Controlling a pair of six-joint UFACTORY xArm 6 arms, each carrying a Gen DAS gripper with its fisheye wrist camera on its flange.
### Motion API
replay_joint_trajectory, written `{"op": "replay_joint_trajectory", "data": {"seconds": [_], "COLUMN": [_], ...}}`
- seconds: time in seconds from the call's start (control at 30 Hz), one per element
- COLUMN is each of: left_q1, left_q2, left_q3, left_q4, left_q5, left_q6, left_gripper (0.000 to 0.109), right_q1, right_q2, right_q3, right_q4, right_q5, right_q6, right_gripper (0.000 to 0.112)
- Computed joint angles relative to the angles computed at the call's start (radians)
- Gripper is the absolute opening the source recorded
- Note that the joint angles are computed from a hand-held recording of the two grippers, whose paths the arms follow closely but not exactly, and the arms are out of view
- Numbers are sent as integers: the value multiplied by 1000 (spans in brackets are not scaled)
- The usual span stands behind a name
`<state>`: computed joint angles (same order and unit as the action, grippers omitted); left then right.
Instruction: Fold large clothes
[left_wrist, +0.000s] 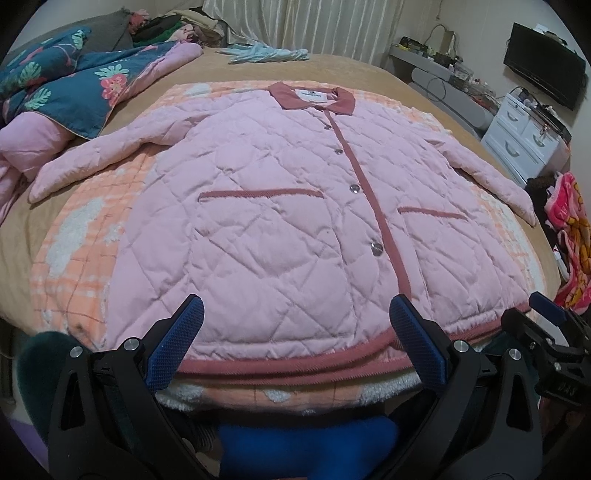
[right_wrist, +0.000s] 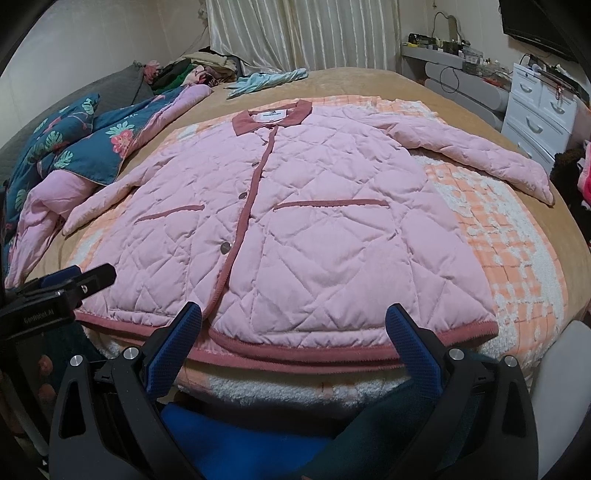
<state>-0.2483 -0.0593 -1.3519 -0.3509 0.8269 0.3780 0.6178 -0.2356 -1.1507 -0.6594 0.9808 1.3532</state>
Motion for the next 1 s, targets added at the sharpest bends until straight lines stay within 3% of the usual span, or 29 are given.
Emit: {"op": "replay_joint_trajectory", "data": {"seconds": [0.57, 1.0], "left_q1": [-19, -65], "left_q2": [225, 447], "left_q3": [-290, -605], "left_q4": [72, 153], "left_q5": [46, 107], "left_q6": [-82, -160], "left_gripper": [94, 94], "right_q1": [-151, -251], "right_q2": [124, 233], "right_q3": [-161, -306], "right_q4": [108, 138], "right_q5": [-77, -58], "right_q6": [-185, -269], "right_gripper": [99, 99]}}
